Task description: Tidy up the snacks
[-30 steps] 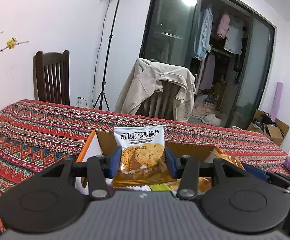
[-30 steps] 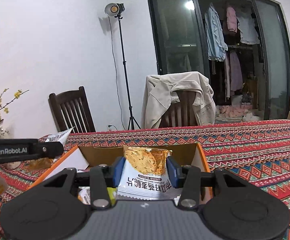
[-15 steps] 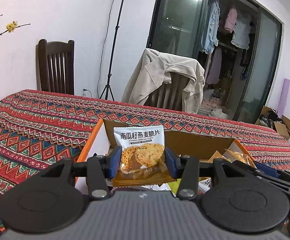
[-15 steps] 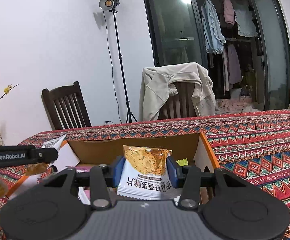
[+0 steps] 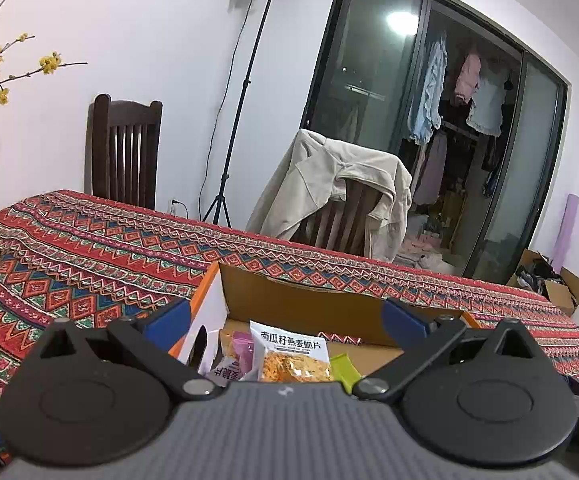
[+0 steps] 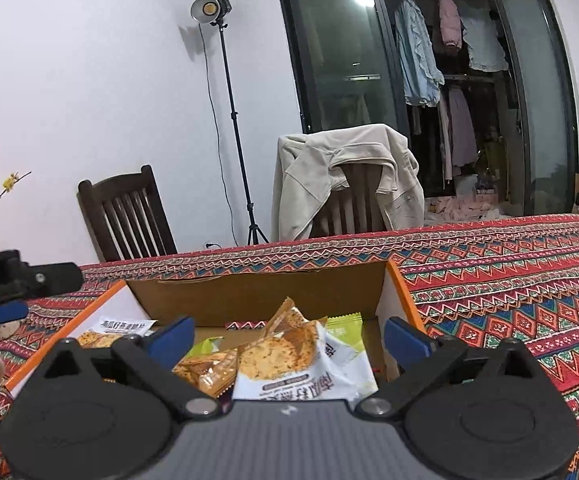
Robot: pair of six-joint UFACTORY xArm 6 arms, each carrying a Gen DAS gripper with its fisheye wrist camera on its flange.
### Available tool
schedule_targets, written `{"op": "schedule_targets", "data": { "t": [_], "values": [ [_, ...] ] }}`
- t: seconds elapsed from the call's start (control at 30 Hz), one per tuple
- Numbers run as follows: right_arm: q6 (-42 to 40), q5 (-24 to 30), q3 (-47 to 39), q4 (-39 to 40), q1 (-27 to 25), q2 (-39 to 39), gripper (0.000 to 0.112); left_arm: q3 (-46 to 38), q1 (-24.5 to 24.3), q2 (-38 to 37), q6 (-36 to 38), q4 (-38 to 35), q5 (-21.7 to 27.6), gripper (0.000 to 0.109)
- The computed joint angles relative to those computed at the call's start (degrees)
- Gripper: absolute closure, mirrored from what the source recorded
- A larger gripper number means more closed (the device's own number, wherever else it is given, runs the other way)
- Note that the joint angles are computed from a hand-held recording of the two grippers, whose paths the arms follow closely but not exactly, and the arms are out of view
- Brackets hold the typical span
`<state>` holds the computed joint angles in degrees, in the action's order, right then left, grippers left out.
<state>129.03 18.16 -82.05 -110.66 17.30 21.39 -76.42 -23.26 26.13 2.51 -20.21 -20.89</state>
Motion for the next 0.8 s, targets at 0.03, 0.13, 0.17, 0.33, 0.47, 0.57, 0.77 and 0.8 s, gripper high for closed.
{"op": "schedule_targets", "data": {
  "t": [0.03,0.13,0.17,0.33,0.47,0.57,0.77,0.8],
  "values": [
    [0.2,0.1,0.3,-0.2,0.0,-0.2,0.009,0.4,-0.1,-0.3,0.7,-0.6,-0.3,0.006],
    [0.4,0.3,1.0,-0.7,0.3,-0.7,0.009,1.6,-0.1,-1.4,-0.7,1.0,-1.3,0.006],
    [0.7,0.4,1.3,-1.1,0.4,-1.1,0.009,2.6,0.3,-2.1,-2.9,3.4,-1.7,0.006],
    [0.5,2.9,4.9,-1.6,2.2,-4.6,0.009,8.8,1.1,-7.2,-9.8,11.3,-5.2,0.006],
    [-0.5,4.9,9.2,-0.4,3.8,-9.3,0.009,15.4,0.7,-12.7,-10.1,12.2,-7.6,0.006],
    [-0.9,6.3,13.7,0.1,5.4,-13.1,0.009,21.4,0.6,-16.8,-9.5,12.8,-9.9,0.006],
    [0.3,6.5,22.5,-0.2,7.9,-20.0,0.009,32.3,2.3,-24.4,-10.0,15.1,-11.9,0.006],
    [0.1,6.6,23.6,0.2,8.3,-20.8,0.009,34.1,2.4,-25.7,-9.8,15.1,-12.2,0.006]
  ]
}}
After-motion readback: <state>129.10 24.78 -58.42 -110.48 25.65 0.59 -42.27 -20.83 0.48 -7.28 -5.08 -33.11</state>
